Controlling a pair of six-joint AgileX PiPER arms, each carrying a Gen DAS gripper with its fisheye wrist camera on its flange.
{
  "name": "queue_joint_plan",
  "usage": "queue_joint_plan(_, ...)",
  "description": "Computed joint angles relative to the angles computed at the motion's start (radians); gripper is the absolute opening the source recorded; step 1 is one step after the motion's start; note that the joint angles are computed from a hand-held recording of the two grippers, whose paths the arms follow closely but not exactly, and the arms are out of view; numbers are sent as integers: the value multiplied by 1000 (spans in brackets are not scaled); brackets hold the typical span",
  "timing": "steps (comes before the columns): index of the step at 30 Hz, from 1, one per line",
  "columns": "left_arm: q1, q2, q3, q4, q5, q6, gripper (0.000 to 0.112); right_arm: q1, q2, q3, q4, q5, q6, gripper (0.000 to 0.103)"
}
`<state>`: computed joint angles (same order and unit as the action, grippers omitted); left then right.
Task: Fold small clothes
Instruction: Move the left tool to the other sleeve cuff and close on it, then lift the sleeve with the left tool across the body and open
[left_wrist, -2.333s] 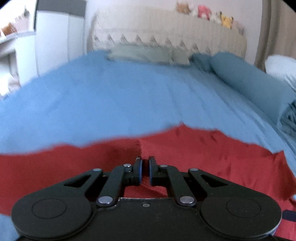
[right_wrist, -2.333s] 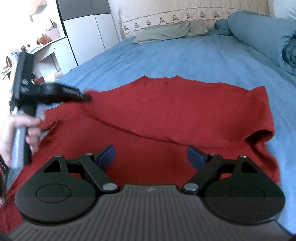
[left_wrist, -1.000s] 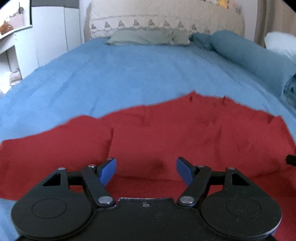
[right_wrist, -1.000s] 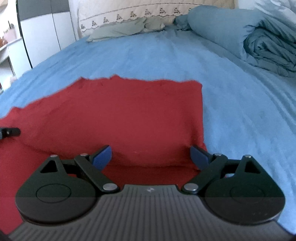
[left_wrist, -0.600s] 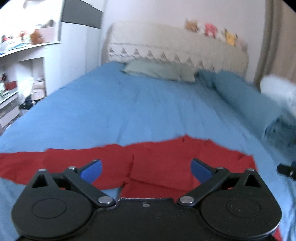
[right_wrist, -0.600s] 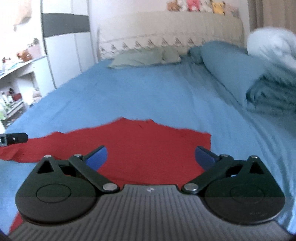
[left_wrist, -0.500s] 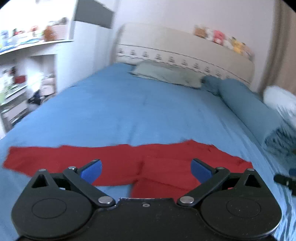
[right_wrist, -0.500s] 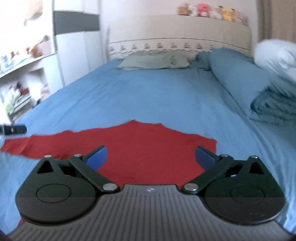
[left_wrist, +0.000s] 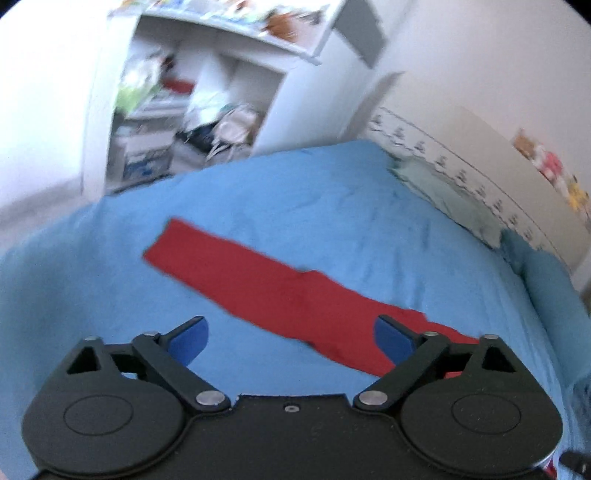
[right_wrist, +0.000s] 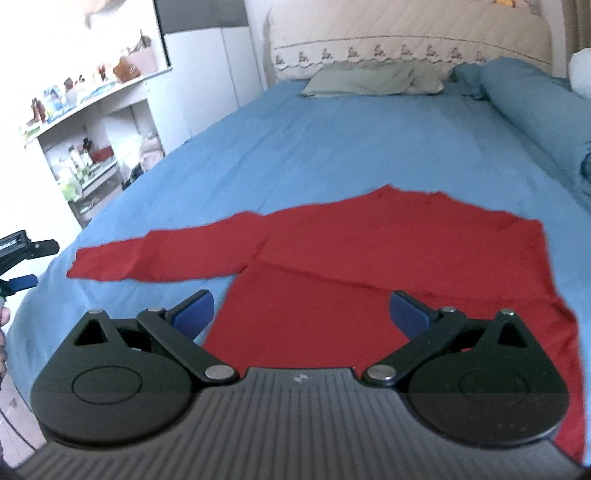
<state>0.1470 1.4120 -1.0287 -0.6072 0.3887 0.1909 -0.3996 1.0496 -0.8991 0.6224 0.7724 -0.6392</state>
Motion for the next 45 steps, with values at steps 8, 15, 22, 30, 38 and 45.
queue_joint_plan(8, 127, 281, -80, -427, -18, 387, 64, 322, 79, 92, -227, -251, 281, 103)
queue_joint_plan(15, 120, 418, -200, -474, -70, 410, 42, 404, 180, 105, -282, -377, 320, 103)
queue_joint_plan(22, 95, 463, -274, -224, -118, 146, 6, 407, 225, 115, -237, -419, 286, 103)
queue_joint_plan(30, 2, 378, -339, 40, -132, -112, 5, 265, 180, 126, -13, -381, 30, 103)
queue_joint_plan(38, -331, 354, -625, 486, -52, -539, 5, -149, 149, 103, 308, -159, -405, 103)
queue_joint_plan(45, -739, 613, -1044, 701, 109, -701, 5, -568, 226, 17, 418, 60, -668, 103)
